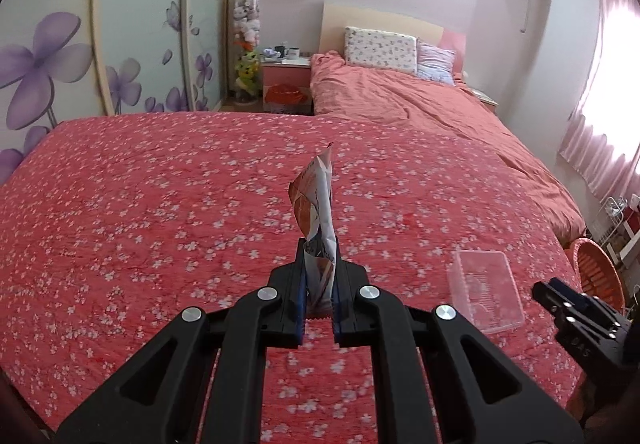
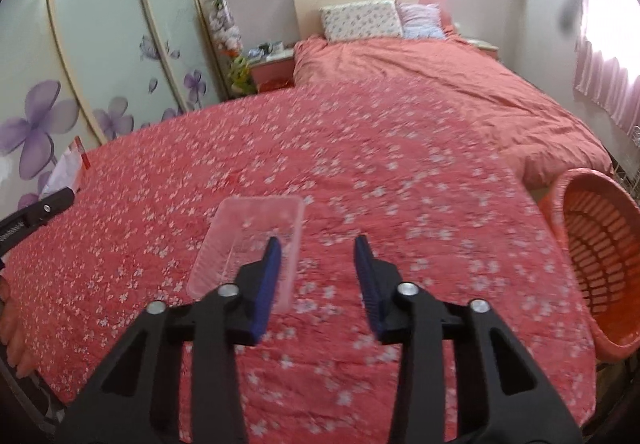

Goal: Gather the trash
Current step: 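Grasp the clear plastic tray with the right tool while the left holds the paper piece, then carry the clear tray and paper piece over the orange basket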

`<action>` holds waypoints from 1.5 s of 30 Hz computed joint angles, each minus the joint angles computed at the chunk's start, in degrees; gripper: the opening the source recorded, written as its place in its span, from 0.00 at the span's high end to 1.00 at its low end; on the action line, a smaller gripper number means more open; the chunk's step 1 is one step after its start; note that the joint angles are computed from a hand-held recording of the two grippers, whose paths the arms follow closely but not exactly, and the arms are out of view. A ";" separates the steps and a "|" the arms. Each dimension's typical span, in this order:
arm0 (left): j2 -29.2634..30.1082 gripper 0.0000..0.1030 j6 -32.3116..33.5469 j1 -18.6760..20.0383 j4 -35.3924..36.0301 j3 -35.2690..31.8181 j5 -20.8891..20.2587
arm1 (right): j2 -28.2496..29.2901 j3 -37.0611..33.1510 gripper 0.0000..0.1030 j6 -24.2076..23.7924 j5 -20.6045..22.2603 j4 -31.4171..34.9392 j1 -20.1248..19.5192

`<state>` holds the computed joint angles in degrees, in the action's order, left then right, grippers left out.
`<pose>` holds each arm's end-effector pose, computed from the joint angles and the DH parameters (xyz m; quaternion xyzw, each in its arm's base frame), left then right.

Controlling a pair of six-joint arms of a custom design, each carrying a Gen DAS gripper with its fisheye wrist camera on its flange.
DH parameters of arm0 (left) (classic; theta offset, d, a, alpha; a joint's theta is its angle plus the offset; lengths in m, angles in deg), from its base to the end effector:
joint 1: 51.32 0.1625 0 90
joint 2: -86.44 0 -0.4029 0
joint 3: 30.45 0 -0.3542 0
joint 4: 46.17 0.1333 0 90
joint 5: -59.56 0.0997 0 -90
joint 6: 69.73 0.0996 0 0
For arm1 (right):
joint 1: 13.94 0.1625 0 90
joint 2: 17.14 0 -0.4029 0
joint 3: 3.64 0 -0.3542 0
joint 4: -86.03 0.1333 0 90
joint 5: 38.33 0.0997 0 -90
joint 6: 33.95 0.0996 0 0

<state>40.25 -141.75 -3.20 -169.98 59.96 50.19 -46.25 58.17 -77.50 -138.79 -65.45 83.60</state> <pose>-0.2467 -0.6221 0.1723 -0.1408 0.7485 -0.5023 0.4094 0.2172 -0.7627 0.1293 0.3955 -0.8801 0.2081 0.1605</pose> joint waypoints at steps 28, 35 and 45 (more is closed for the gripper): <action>14.73 0.91 33.88 -0.32 -29.60 -12.53 -6.17 | -7.01 2.67 0.95 1.40 -0.63 -16.18 -5.50; 20.72 0.91 43.21 -0.65 -34.53 -20.42 -9.49 | -8.02 0.85 0.95 1.35 -1.16 -18.71 -7.21; 30.20 0.91 52.40 -0.74 -34.89 -35.14 -15.71 | -8.11 -1.92 0.95 2.10 -2.35 -20.64 -9.54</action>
<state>70.45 -89.35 -3.94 -204.87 24.82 34.48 -54.36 56.25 -75.40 -141.15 -86.10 74.06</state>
